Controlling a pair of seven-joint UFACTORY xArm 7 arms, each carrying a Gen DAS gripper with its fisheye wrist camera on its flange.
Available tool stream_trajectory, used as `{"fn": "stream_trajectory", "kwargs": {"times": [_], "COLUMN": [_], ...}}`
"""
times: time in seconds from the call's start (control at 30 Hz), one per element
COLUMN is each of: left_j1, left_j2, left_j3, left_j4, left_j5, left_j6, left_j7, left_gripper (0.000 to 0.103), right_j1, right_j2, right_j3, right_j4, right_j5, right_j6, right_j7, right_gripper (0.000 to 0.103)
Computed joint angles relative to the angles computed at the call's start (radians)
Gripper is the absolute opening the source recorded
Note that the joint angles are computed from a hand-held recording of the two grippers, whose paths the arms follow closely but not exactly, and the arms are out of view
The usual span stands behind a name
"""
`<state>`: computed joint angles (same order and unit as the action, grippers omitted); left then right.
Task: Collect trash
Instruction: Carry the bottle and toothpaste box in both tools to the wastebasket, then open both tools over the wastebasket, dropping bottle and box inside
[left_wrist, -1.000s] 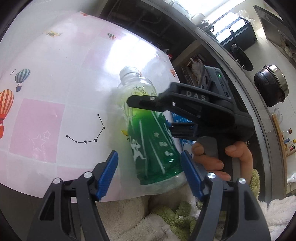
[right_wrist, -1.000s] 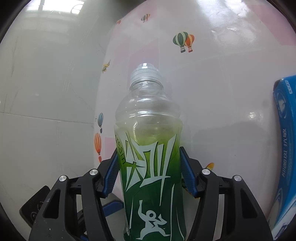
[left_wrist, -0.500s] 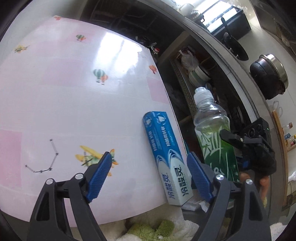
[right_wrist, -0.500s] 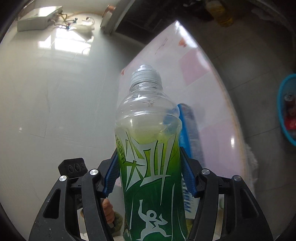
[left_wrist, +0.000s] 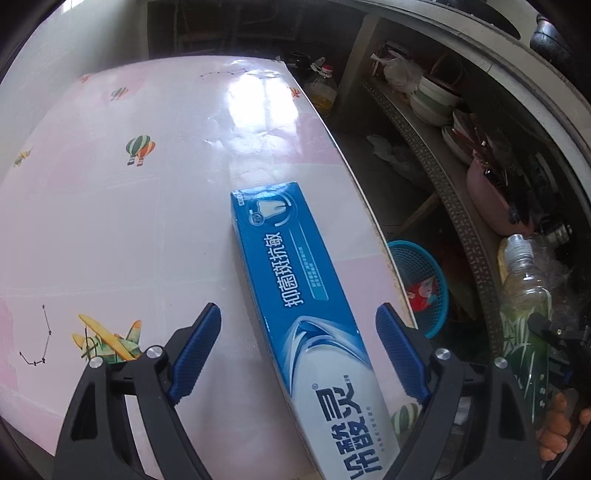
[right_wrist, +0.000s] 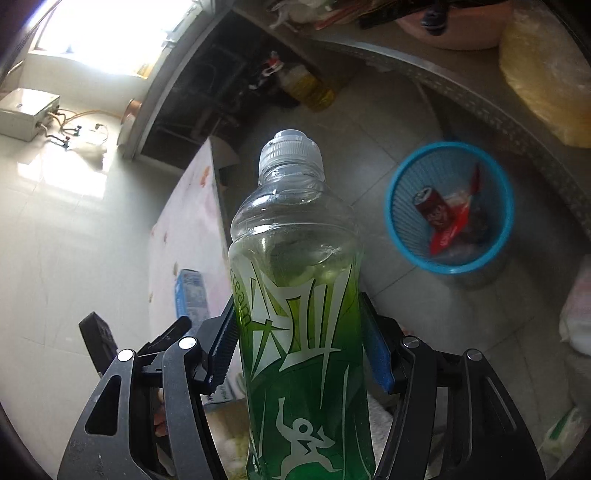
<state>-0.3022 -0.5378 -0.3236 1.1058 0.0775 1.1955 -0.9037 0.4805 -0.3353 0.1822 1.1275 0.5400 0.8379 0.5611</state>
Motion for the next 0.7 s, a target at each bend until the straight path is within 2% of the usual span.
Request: {"fn": "stream_trajectory", "kwargs": {"times": [0.07, 0.13, 0.17, 0.33, 0.47, 0.6, 0.7], "left_j1": [0.003, 0.001, 0.003, -0.011, -0.036, -0.105, -0.171], "left_j2": [0.012, 0.02, 0.03, 0.067, 0.169, 0.398, 0.644], "left_j3": [-0.021, -0.036, -0.042, -0.053, -0.063, -0.039, -0.041], "left_j4": [0.009, 0.014, 0.025, 0.095, 0.217, 0.41, 0.644], "left_j5": [0.034, 0.054, 0.064, 0.097, 0.107, 0.041, 0.091], "left_j6": [0.015, 0.021, 0.025, 0.027, -0.018, -0.088, -0.026], "left_j7": [0.006, 0.003, -0.002, 0.004, 0.048, 0.14, 0.183], "left_gripper": [0.065, 0.054, 0.052, 0.05, 0.05, 0.05, 0.05], "right_j1": [-0.006, -0.015, -0.02, -0.023, -0.017, -0.025, -0.048], "right_j2": [-0.037, -0.032, -0.035, -0.07, -0.092, -0.067, -0.006], "right_j3": [-0.017, -0.037, -0.038, -0.07, -0.093, -0.108, -0.108], "right_j4": [-0.054, -0.065, -0.075, -0.171, -0.248, -0.274, -0.246], "right_j5": [0.02, 0.037, 0.042, 0.128, 0.208, 0.262, 0.263], "right_j6": [-0.008, -0.013, -0.018, -0.059, -0.084, -0.087, -0.092], "right_j7": [0.0, -0.007, -0.002, -0.019, -0.027, -0.031, -0.023], "right_gripper": [0.057, 0.057, 0.057, 0.057, 0.057, 0.057, 0.057]}}
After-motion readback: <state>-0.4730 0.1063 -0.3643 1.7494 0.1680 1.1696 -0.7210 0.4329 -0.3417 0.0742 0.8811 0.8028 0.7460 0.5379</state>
